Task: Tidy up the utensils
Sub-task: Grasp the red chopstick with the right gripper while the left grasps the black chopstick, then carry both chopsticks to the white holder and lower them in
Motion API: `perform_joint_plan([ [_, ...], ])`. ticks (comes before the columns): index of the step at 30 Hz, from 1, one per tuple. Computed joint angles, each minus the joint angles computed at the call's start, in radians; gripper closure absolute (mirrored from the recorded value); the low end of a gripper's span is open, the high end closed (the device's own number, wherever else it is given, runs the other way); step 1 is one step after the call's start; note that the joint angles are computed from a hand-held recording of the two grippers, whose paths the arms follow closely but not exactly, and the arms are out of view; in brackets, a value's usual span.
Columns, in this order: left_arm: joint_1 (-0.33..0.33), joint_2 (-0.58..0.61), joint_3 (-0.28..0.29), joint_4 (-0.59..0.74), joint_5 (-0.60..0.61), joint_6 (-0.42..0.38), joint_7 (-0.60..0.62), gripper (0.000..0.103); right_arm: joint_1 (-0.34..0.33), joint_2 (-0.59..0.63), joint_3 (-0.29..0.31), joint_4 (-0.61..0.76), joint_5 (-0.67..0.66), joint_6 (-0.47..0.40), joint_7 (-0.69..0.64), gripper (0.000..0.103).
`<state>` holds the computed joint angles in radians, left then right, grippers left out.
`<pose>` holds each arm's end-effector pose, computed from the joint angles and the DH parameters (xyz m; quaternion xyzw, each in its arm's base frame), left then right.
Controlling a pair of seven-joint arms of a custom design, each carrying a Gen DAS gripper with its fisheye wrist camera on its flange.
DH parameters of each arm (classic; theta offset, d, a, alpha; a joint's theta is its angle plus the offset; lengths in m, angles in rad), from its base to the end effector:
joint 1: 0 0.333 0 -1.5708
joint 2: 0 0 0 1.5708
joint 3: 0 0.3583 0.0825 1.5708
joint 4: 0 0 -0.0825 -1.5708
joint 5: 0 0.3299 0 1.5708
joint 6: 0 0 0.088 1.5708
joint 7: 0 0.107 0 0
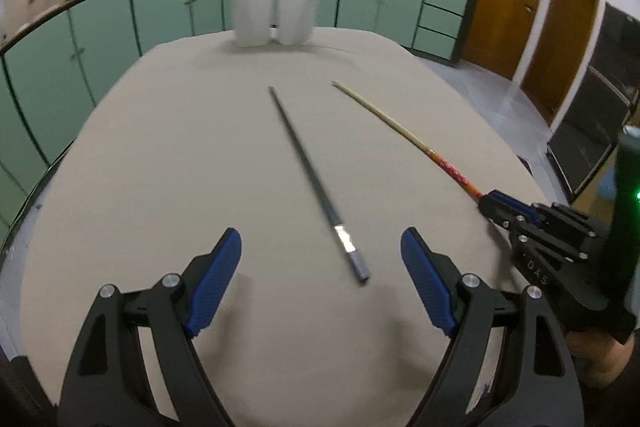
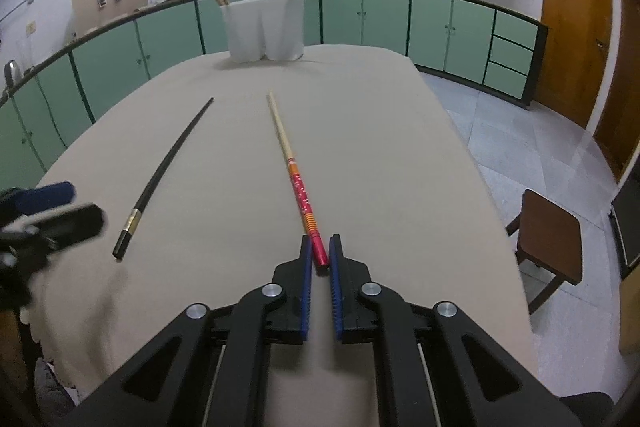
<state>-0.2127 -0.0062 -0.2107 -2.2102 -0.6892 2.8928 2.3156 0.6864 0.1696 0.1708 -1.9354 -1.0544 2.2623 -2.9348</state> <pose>0.4922 -0.1810 0.5256 -0.4514 0.8122 -0.3386 0.1478 0.4000 0.4178 0.4955 -0.5490 0.7305 -0.3075 0.2653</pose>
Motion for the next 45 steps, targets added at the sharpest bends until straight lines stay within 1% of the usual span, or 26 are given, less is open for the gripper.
perform_joint_plan([
  [3, -0.005, 0.035, -0.005, 0.002, 0.093, 0.024, -0.085, 0.029, -0.008, -0.019, -0.001, -0.026, 0.001, 0.019, 0.018, 0.092],
  [5, -0.002, 0.055, -0.001, 0.010, 0.155, 0.024, -0.143, 0.039, -0.013, -0.026, 0.001, -0.036, -0.001, 0.031, 0.020, 0.092],
  [7, 0.005, 0.057, -0.009, -0.002, 0.143, 0.060, -0.118, 0.045, -0.017, -0.022, 0.003, -0.031, -0.003, 0.036, 0.015, 0.090],
  [9, 0.012, 0.055, -0.011, -0.009, 0.139, 0.082, -0.113, 0.061, -0.018, -0.011, 0.003, -0.016, -0.006, 0.040, -0.002, 0.087],
  [11, 0.023, 0.058, -0.001, -0.007, 0.152, 0.093, -0.133, 0.091, -0.016, 0.004, 0.001, 0.001, -0.013, 0.044, -0.021, 0.079],
  [12, 0.030, 0.059, 0.005, -0.009, 0.160, 0.105, -0.154, 0.095, -0.010, 0.011, 0.001, 0.010, -0.015, 0.034, -0.032, 0.079],
  [15, 0.038, 0.061, 0.035, -0.023, 0.261, 0.145, -0.289, 0.095, 0.000, 0.037, -0.006, 0.044, -0.013, 0.023, -0.055, 0.079],
  [16, 0.035, 0.060, 0.065, -0.033, 0.357, 0.166, -0.404, 0.096, 0.006, 0.049, -0.008, 0.059, -0.011, 0.015, -0.063, 0.079],
  [18, 0.028, 0.053, 0.116, -0.051, 0.535, 0.188, -0.602, 0.096, 0.024, 0.073, -0.012, 0.092, -0.011, -0.012, -0.081, 0.083],
  [19, 0.050, 0.051, 0.104, -0.045, 0.531, 0.166, -0.614, 0.096, 0.032, 0.082, -0.014, 0.105, -0.010, -0.019, -0.082, 0.089],
  [20, 0.064, 0.052, 0.093, -0.040, 0.521, 0.147, -0.604, 0.096, 0.042, 0.091, -0.016, 0.118, -0.008, -0.030, -0.076, 0.092],
  [23, 0.088, 0.041, 0.056, -0.055, 0.463, 0.161, -0.516, 0.093, 0.059, 0.102, -0.021, 0.135, -0.012, -0.019, -0.078, 0.093],
  [25, 0.090, 0.028, 0.050, -0.066, 0.460, 0.179, -0.495, 0.090, 0.074, 0.101, -0.028, 0.140, -0.026, -0.036, -0.072, 0.093],
  [26, 0.090, 0.022, 0.051, -0.072, 0.483, 0.192, -0.508, 0.080, 0.074, 0.094, -0.031, 0.133, -0.028, -0.030, -0.060, 0.092],
  [28, 0.091, 0.014, 0.051, -0.087, 0.505, 0.220, -0.526, 0.068, 0.069, 0.093, -0.033, 0.125, -0.023, -0.021, -0.048, 0.089],
  [30, 0.092, 0.022, 0.046, -0.080, 0.473, 0.212, -0.496, 0.067, 0.060, 0.094, -0.036, 0.115, -0.023, 0.003, -0.038, 0.089],
  [32, 0.097, 0.026, 0.040, -0.085, 0.413, 0.208, -0.439, 0.067, 0.065, 0.104, -0.039, 0.128, -0.031, -0.018, -0.047, 0.089],
  [33, 0.095, 0.030, 0.041, -0.083, 0.422, 0.206, -0.441, 0.068, 0.065, 0.107, -0.039, 0.133, -0.027, -0.020, -0.047, 0.089],
  [35, 0.099, 0.035, 0.029, -0.089, 0.356, 0.214, -0.373, 0.080, 0.072, 0.113, -0.039, 0.145, -0.019, -0.040, -0.048, 0.091],
  [36, 0.097, 0.035, 0.030, -0.090, 0.359, 0.214, -0.371, 0.090, 0.077, 0.115, -0.037, 0.152, -0.013, -0.055, -0.057, 0.094],
  [37, 0.096, 0.033, 0.030, -0.088, 0.353, 0.205, -0.363, 0.095, 0.081, 0.117, -0.034, 0.157, -0.004, -0.060, -0.065, 0.096],
  [40, 0.100, 0.001, 0.025, -0.079, 0.215, 0.117, -0.252, 0.096, 0.089, 0.106, -0.028, 0.151, 0.010, -0.046, -0.063, 0.097],
  [42, 0.096, -0.026, 0.034, -0.100, 0.229, 0.103, -0.258, 0.097, 0.101, 0.096, -0.025, 0.144, -0.004, -0.059, -0.049, 0.096],
  [43, 0.093, -0.029, 0.037, -0.107, 0.235, 0.106, -0.259, 0.096, 0.102, 0.095, -0.024, 0.144, -0.008, -0.060, -0.050, 0.092],
  [44, 0.094, -0.027, 0.038, -0.112, 0.260, 0.111, -0.276, 0.093, 0.099, 0.097, -0.023, 0.140, -0.007, -0.051, -0.049, 0.078],
  [45, 0.095, -0.025, 0.038, -0.119, 0.289, 0.125, -0.299, 0.092, 0.093, 0.097, -0.023, 0.135, 0.001, -0.037, -0.052, 0.073],
])
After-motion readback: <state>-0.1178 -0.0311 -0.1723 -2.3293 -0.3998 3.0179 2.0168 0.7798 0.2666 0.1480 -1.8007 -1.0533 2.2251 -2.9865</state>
